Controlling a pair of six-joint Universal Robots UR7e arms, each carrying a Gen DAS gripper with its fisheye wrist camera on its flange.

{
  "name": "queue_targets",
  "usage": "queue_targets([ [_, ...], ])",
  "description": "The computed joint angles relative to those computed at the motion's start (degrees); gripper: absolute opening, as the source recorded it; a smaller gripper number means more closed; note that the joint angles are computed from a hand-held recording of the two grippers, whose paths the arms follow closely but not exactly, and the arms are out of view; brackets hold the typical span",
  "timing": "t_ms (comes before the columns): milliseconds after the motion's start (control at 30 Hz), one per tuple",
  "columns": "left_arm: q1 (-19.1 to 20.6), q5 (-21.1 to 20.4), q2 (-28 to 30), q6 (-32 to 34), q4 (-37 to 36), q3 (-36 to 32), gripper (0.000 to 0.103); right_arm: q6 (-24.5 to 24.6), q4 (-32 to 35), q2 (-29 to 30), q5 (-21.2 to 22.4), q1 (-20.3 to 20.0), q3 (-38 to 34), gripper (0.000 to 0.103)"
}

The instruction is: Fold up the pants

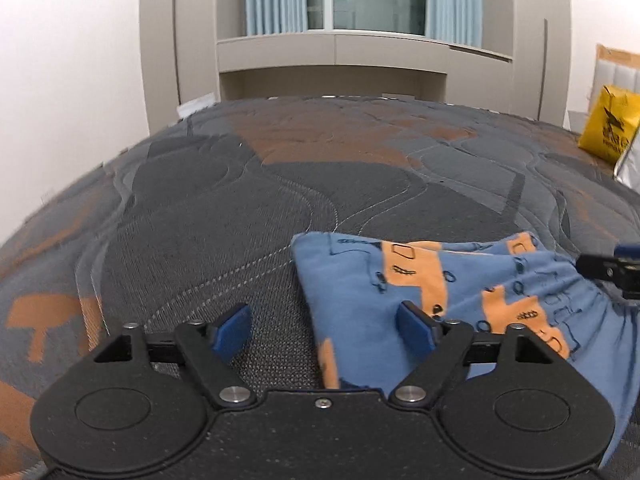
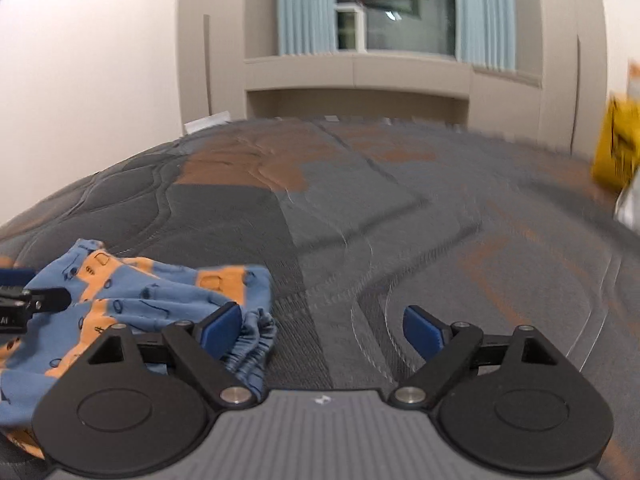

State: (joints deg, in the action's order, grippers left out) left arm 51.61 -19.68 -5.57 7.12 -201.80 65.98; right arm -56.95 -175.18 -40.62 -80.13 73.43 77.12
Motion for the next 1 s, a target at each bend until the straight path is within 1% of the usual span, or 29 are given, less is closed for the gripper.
queue_targets([
  [67, 0.1, -0.4, 0.1, 0.6, -0.9, -0.2, 0.085, 1.3, 2.8, 0.0, 0.6, -0.3, -1.3, 0.091],
  [133, -0.4, 0.1, 0.7, 3.7, -3.7, -1.1, 0.083, 1.1, 2.2, -0.3, 1.8, -0.6, -0.8, 0.091],
  [167, -0.9, 0.5, 1.2, 5.8, -5.8, -1.6, 0.083, 0.5, 1.0, -0.9, 3.2, -0.8, 0.4, 0.09],
  [233, -1.9, -0.6, 1.0, 7.5, -8.5, -0.7, 0.086, -1.2, -1.0, -2.7, 5.6, -0.9, 3.7, 0.091],
  [300, -2.9, -2.2, 0.5, 8.5, -10.0, 1.4, 0.091, -4.0, 0.2, -5.0, 7.6, -1.3, 6.9, 0.094],
  [333, -3.4, -2.2, 0.5, 8.6, -10.2, 2.3, 0.092, -5.5, 1.0, -5.8, 7.7, -1.4, 8.2, 0.094],
  [400, -4.1, -2.2, 0.2, 7.3, -8.9, 4.3, 0.092, -9.1, 1.1, -7.3, 6.0, -1.6, 11.0, 0.094],
  [467, -4.4, -2.8, -0.9, 4.1, -6.3, 7.6, 0.092, -12.0, -2.5, -7.8, 3.5, -1.9, 13.7, 0.096],
  [533, -4.5, -3.3, -1.8, 1.5, -4.5, 10.6, 0.093, -13.1, -4.8, -8.5, 3.4, -2.6, 15.4, 0.098],
  [567, -4.6, -3.2, -2.1, 0.1, -3.6, 11.9, 0.093, -12.9, -4.3, -9.1, 3.7, -2.9, 16.0, 0.098],
  [633, -4.7, -4.0, -2.4, -0.1, -6.5, 13.9, 0.094, -12.5, -2.9, -10.1, 3.9, -3.2, 16.2, 0.101],
  [733, -5.2, -4.7, -3.7, -3.1, -7.5, 16.8, 0.097, -12.2, -1.7, -11.0, 4.9, -3.2, 16.2, 0.101],
  [800, -5.7, -4.8, -3.6, -2.4, -10.6, 17.1, 0.099, -11.8, -1.7, -10.9, 6.4, -2.8, 15.5, 0.102],
  [867, -5.9, -4.1, -1.6, 0.9, -17.1, 14.0, 0.102, -11.4, -2.8, -9.6, 8.0, -2.0, 14.1, 0.103],
  [933, -5.7, -3.2, 0.8, 3.0, -23.0, 9.7, 0.102, -10.2, -1.3, -7.5, 7.7, -0.7, 11.0, 0.103],
  [967, -5.4, -2.8, 1.4, 1.9, -23.2, 8.5, 0.102, -9.8, -0.7, -6.3, 7.1, -0.1, 9.5, 0.103],
  [1000, -5.2, -2.0, 1.3, -0.9, -21.0, 8.1, 0.102, -9.2, -1.0, -4.8, 5.7, 0.7, 7.8, 0.103],
])
